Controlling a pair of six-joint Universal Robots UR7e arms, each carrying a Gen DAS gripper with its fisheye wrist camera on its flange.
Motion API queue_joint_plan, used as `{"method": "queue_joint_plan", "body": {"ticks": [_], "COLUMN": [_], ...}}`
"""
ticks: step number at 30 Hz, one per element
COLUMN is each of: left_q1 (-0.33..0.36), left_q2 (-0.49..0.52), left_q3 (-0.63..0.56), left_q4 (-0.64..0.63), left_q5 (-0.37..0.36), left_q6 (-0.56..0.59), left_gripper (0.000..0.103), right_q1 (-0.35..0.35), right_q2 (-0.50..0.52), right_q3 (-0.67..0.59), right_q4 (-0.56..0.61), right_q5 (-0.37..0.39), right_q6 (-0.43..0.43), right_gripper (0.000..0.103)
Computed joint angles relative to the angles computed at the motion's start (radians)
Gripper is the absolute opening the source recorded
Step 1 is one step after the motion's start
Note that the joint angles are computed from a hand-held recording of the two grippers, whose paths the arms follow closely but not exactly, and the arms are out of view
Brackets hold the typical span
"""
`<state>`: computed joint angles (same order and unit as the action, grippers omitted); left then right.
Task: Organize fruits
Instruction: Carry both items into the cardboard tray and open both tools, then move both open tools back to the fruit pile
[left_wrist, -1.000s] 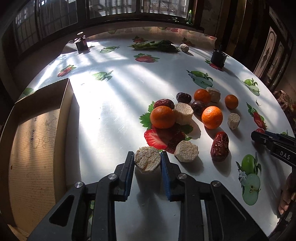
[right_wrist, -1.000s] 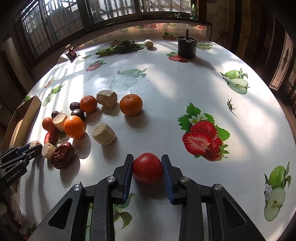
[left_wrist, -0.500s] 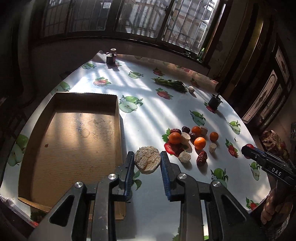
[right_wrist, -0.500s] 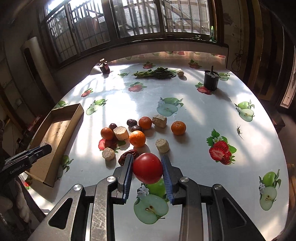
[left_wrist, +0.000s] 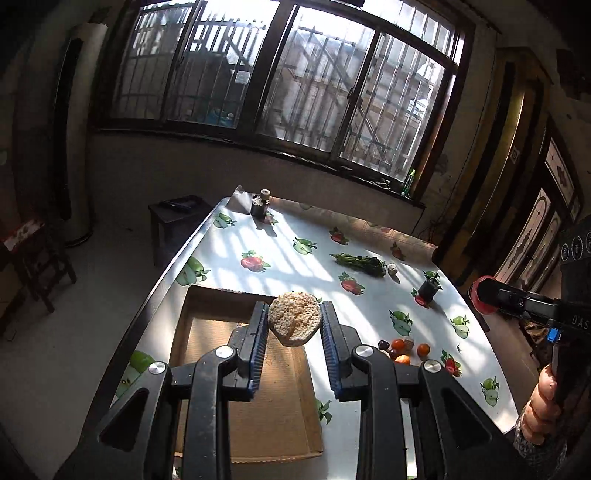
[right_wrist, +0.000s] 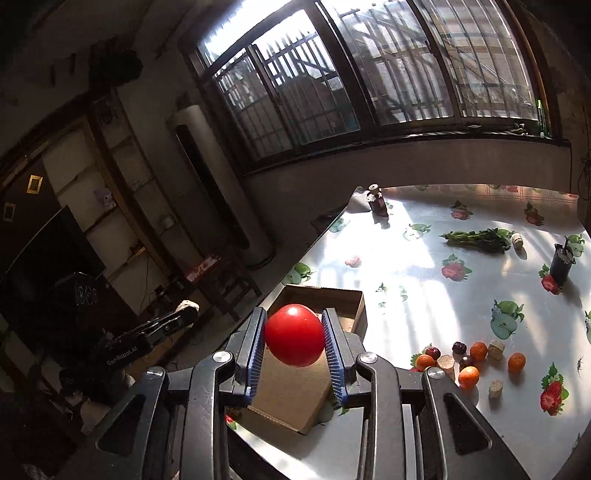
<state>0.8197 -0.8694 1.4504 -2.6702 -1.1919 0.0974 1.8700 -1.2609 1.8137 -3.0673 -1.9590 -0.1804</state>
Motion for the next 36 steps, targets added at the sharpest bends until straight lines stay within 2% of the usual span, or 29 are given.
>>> {"method": "queue_joint_plan", "body": {"ticks": [2,5,8,10,13,19,24,29,30,31,32,35,36], "left_q1": [0.018,0.059,0.108,0.144,0.185,0.224,0.221,0.215,0.213,0.210,0.204,0.180,0.170], "left_q2": [0.079,0.219,0.347,0.430,0.520,0.616,0.634,0.626,0.618,0.606,0.590,0.520,0.492], "left_q3": [-0.116,-0.299,-0.464,-0.586,-0.713,-0.862,-0.884,-0.869,-0.858,-0.841,-0.816,-0.699,-0.653], "left_q4": [0.079,0.195,0.312,0.411,0.516,0.639,0.646,0.634,0.630,0.622,0.604,0.517,0.481], "left_q5": [0.046,0.113,0.139,0.128,0.132,0.139,0.175,0.179,0.175,0.174,0.180,0.208,0.210], "left_q6": [0.002,-0.010,-0.054,-0.098,-0.163,-0.218,-0.194,-0.202,-0.205,-0.208,-0.208,-0.204,-0.200], "left_gripper": [0.027,0.027,0.027,0.027,0.027,0.027,0.027,0.040,0.041,0.041,0.041,0.042,0.046], "right_q1": [0.002,-0.031,-0.090,-0.134,-0.183,-0.214,-0.219,-0.218,-0.215,-0.212,-0.209,-0.196,-0.192], "right_q2": [0.076,0.197,0.306,0.364,0.446,0.562,0.602,0.605,0.604,0.602,0.596,0.561,0.540], "right_q3": [-0.095,-0.225,-0.313,-0.360,-0.448,-0.577,-0.623,-0.620,-0.617,-0.613,-0.601,-0.552,-0.525], "right_q4": [0.053,0.144,0.173,0.197,0.262,0.342,0.372,0.355,0.345,0.332,0.312,0.243,0.219], "right_q5": [-0.031,-0.075,-0.080,-0.054,-0.024,-0.076,-0.116,-0.132,-0.136,-0.140,-0.142,-0.142,-0.134], "right_q6": [-0.008,0.012,0.005,0.001,0.027,0.012,0.010,0.011,0.006,-0.002,-0.012,-0.040,-0.045], "right_gripper": [0.033,0.033,0.033,0.033,0.033,0.033,0.034,0.035,0.041,0.050,0.054,0.055,0.055]}}
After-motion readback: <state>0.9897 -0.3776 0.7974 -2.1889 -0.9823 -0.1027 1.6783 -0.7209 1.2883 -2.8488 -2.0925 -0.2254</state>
